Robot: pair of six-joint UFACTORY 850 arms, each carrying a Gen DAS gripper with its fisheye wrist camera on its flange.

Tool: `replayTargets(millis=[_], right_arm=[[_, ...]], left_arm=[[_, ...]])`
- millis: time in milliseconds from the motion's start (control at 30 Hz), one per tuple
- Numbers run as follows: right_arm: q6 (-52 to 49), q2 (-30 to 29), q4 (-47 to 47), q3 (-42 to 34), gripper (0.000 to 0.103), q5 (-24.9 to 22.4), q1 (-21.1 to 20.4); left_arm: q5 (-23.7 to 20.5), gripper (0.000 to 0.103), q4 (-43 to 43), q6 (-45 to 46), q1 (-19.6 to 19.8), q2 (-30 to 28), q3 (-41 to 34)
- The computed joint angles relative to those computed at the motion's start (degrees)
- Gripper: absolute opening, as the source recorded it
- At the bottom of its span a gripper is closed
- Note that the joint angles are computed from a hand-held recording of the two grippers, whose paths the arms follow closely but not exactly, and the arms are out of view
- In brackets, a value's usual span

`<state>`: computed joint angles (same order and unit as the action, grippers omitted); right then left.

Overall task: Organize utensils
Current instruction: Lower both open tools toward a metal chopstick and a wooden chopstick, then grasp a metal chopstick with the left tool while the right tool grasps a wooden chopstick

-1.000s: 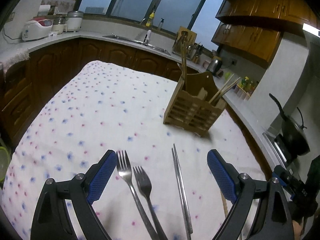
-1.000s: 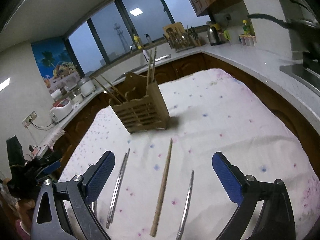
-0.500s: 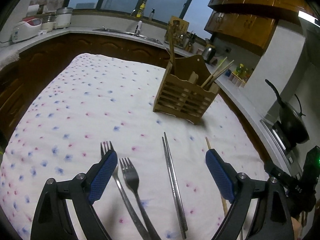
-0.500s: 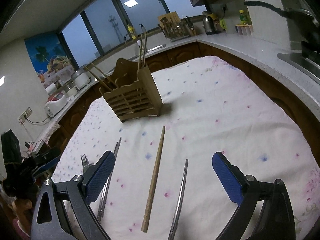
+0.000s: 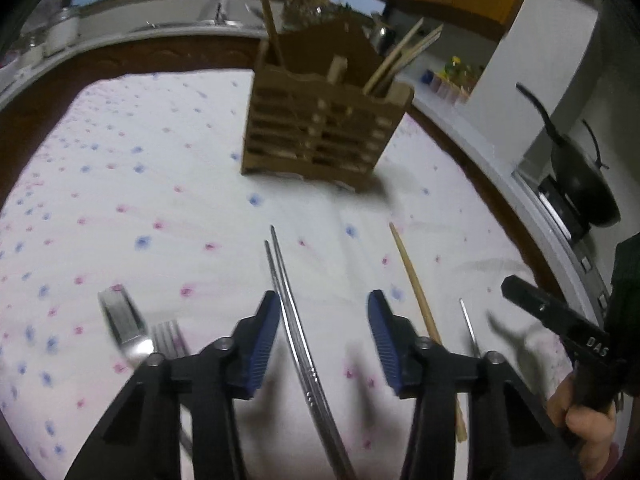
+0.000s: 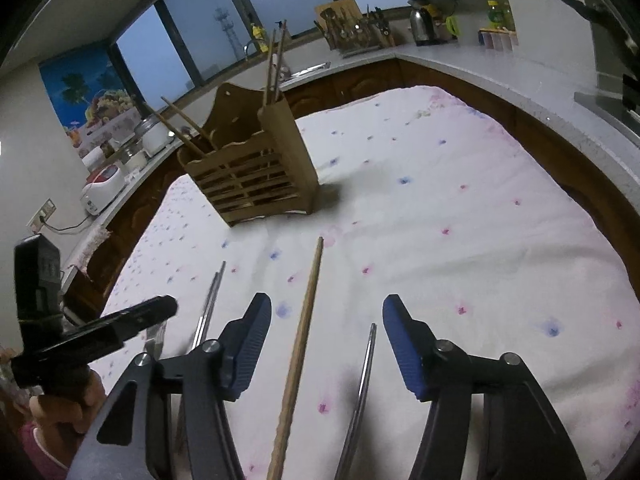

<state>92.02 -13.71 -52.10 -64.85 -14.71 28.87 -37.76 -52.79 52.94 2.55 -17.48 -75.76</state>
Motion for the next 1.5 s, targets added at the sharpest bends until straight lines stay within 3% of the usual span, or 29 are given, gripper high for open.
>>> replayTargets(millis=[333, 433, 667, 900, 1000, 1300, 1433, 1500], right_arm=[[-3.68, -1.86, 4.91, -0.75, 0.06, 2.0, -2.21], [-6.44, -2.52, 7.41, -1.3, 0.06, 2.79, -2.85], [-14.14, -4.64, 14.41, -3.67, 0.059, 4.29, -3.73], [-17.04, -6.23, 16.51, -5.71, 0.059, 4.05, -3.96], [-23.96, -7.39, 22.58, -7.14, 0.051, 3.62, -4.11], [-51.19, -14.98, 43.67, -16.39, 0.032, -2.7, -4.49], [-53.49, -18.63, 43.46, -20.83, 0.026, -7.82, -4.04], [-51.05, -19.75, 38.4, -22.52, 0.024, -9.6, -3.38]], left_arm=[[-1.84, 0.036, 6.46, -7.17, -3.03, -9.53, -9.27], [-0.87, 0.036, 8.92, -8.7, -3.86, -10.58, -10.61], [-3.39, 0.036, 12.19, -12.9, -3.88, -14.37, -15.7], [-5.17, 0.033, 11.71, -10.14, -4.67, -15.1, -16.46], [-4.59, 0.031, 13.01, -10.4, -5.0, -16.09, -17.69], [-6.83, 0.025, 16.39, -10.99, -5.17, -18.42, -21.47], [-8.15, 0.025, 16.32, -10.08, -4.78, -18.63, -21.86], [-8.59, 0.025, 16.83, -10.59, -4.81, -19.0, -22.55]])
